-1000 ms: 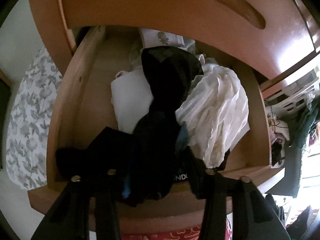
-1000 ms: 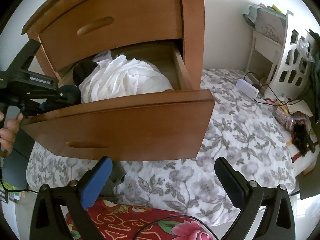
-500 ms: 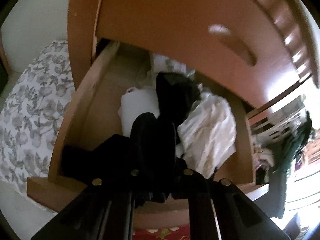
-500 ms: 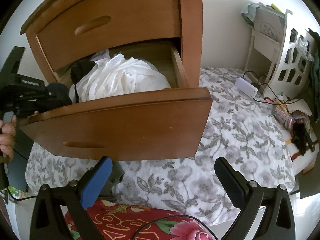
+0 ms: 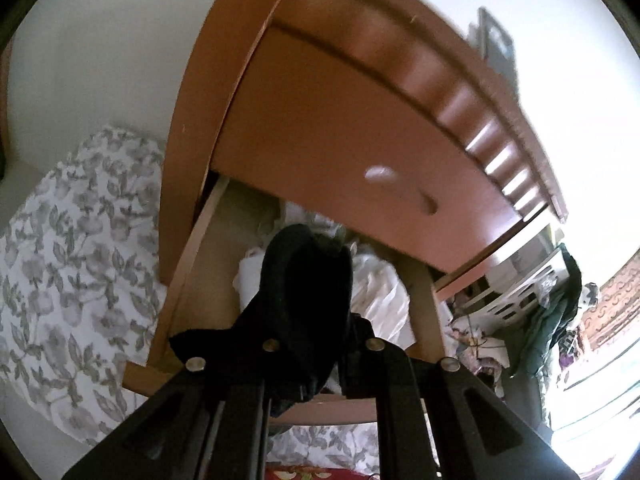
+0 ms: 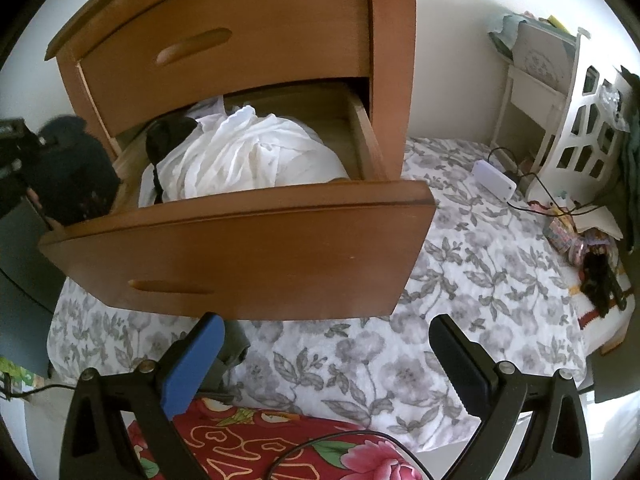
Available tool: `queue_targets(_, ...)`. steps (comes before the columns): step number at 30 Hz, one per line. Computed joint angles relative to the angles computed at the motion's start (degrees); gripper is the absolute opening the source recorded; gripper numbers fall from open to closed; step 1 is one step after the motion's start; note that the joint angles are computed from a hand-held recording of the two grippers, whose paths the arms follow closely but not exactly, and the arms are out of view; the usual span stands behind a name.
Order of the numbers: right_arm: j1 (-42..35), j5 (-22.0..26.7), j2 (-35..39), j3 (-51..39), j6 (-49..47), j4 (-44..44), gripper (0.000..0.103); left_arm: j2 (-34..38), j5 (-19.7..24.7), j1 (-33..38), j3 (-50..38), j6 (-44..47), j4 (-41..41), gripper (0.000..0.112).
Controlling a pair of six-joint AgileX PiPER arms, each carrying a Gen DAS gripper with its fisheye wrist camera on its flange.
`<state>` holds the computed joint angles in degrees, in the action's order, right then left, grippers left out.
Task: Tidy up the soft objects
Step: 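Lift the black sock up out of the drawer with the left gripper, then lower the black sock below the drawer front with the left gripper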
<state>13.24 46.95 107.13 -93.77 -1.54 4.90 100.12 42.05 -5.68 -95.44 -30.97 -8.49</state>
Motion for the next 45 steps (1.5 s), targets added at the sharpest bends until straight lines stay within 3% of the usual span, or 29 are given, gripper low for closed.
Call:
queue_targets(7,0.15,-0.10,-0.31,0.01,0.36,-0.26,0.103,-2.80,-2.03,-1.02,-0.96,-0.12,2.37,0.010)
queue_targets(19,-0.02,-0.52,-1.04,0.49,-0.06,0.42,0.103,-7.47,-0.99,-3.57,-5.39,0.15,7.40,0.010)
queue_targets(33,-1.01,-1.59,-2.69,2.11,-1.47,2.79,0.103,-14.02,-1.92,-12.46,-7.04,0.31,15.50,0.010)
queue_targets(45,-1.42,-1.93,-3.90,3.01,-1.94,3.75,0.103,-17.77,-2.60,-14.79,-0.29,6.52,9.00,0.011)
